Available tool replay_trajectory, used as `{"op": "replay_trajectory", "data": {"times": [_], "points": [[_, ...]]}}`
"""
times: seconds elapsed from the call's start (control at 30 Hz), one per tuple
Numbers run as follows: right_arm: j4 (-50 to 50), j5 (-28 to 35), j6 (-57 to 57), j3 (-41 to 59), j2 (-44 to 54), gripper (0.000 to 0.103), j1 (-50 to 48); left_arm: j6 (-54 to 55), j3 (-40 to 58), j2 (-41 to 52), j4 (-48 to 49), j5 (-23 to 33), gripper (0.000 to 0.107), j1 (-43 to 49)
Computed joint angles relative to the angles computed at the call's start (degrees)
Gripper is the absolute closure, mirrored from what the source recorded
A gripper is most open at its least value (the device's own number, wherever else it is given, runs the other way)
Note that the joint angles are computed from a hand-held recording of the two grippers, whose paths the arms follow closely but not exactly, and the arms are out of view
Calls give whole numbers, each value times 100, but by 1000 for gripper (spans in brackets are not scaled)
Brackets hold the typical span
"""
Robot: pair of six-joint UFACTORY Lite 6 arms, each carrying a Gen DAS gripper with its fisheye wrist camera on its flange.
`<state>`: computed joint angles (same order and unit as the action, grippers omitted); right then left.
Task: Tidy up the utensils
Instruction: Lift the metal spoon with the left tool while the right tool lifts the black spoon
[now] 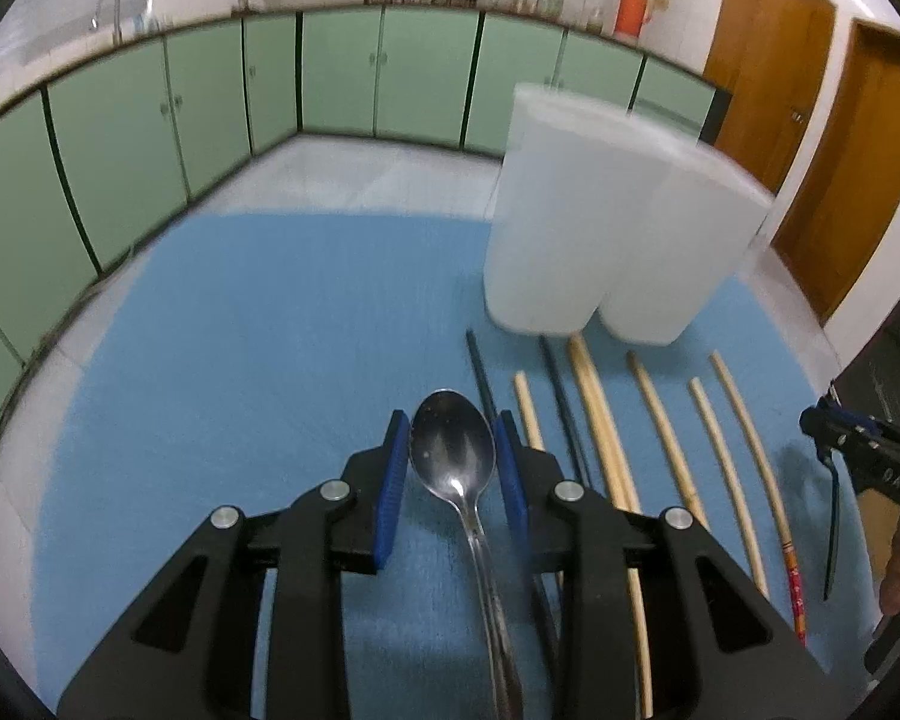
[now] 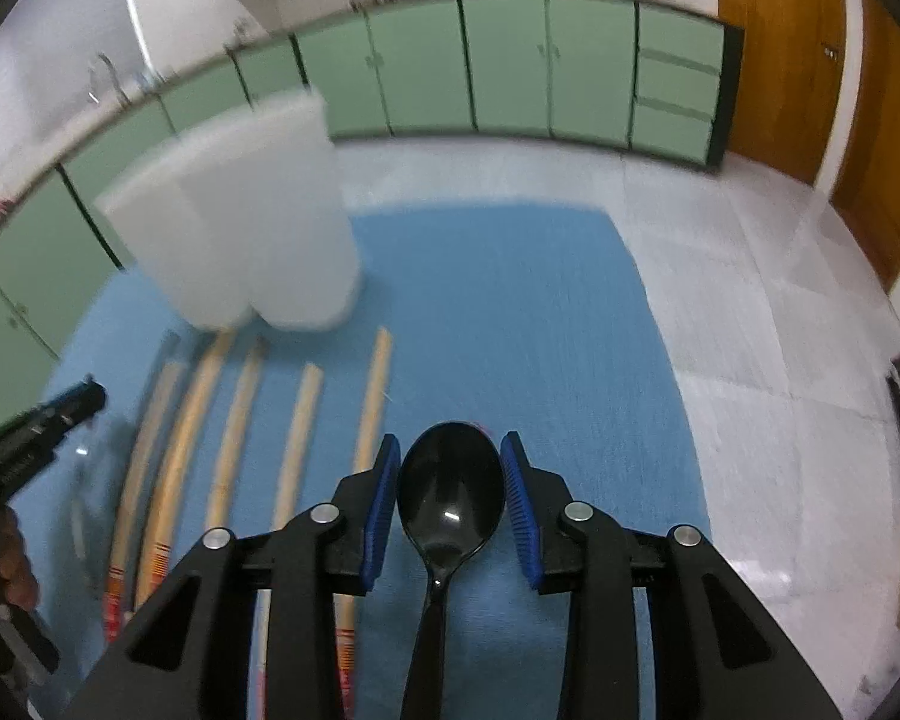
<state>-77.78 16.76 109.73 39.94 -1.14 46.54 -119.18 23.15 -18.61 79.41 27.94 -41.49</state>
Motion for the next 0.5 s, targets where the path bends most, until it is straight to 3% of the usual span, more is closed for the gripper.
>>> {"op": "replay_trajectory", "data": {"times": [0.1,0.3,0.5], "points": [[-832,484,873,-236,-516,69,411,-265,-158,-413,-4,668,79,-583],[-1507,965,1554,-43,-745,69,699,-133,-1,-804,-36,1557,79,-1063],[-2225,1256,1999,280,-663,69,762,149,176,-1224,49,1891,79,-1057]]}}
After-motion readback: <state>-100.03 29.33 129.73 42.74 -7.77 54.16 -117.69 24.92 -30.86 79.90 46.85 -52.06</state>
